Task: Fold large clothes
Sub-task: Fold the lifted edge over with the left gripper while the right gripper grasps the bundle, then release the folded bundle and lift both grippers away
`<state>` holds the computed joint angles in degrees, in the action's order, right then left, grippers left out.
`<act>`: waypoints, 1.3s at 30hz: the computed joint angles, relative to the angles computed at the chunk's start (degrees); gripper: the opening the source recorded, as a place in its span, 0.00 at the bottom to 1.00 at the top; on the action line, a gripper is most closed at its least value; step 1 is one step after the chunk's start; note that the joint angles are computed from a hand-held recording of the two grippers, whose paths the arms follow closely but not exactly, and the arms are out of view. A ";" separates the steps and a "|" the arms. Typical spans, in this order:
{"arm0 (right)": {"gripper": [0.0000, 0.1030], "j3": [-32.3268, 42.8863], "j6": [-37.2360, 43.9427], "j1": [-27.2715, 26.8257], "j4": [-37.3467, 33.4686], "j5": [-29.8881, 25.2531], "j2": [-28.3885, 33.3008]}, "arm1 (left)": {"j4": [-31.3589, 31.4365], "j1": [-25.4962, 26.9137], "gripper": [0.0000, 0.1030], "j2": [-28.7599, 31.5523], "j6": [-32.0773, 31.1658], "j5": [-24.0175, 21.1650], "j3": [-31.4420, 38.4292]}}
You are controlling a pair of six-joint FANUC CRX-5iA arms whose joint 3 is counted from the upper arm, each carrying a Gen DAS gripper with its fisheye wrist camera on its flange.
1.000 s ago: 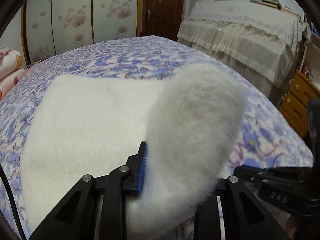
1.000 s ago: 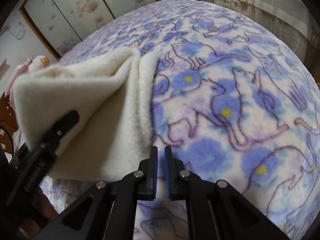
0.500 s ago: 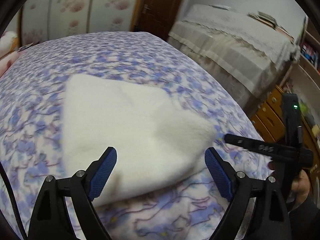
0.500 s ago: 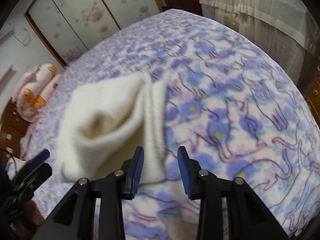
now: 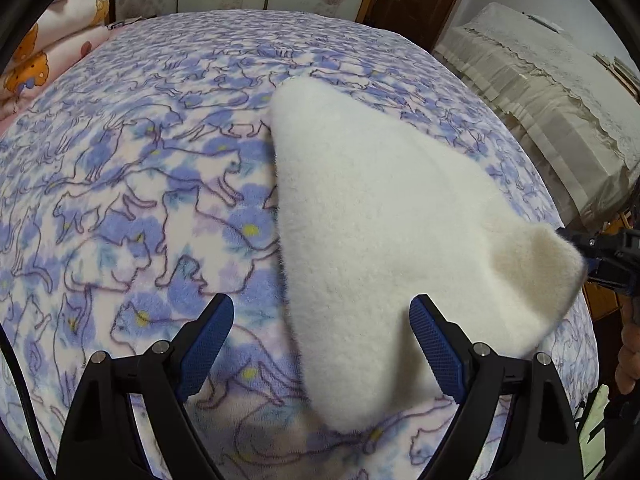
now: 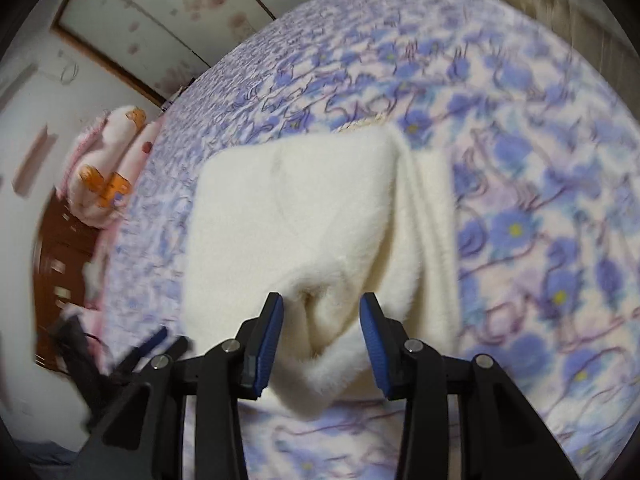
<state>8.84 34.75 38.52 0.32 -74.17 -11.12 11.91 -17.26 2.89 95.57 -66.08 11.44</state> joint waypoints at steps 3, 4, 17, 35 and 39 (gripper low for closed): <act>0.39 0.75 0.04 0.82 1.65 -1.27 0.34 | 1.47 0.44 0.86 0.01 -1.14 0.81 -0.89; 0.39 1.09 0.02 0.85 1.52 -1.97 0.47 | 1.52 0.39 0.86 0.08 -1.29 0.80 -0.86; 0.60 3.23 1.47 3.46 3.42 -3.41 1.42 | 1.65 -0.13 0.86 1.06 -1.53 0.34 0.43; 0.15 -16.22 -0.52 9.92 15.61 5.85 -10.88 | 1.84 -1.77 0.82 1.69 -7.15 2.76 0.86; 0.16 -23.34 -2.86 6.71 10.10 8.98 -12.14 | 4.78 -2.71 0.77 2.45 -7.60 2.99 -3.03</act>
<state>-14.50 31.89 45.22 10.42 -65.19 -23.26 16.70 -19.97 5.34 87.96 -63.08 8.41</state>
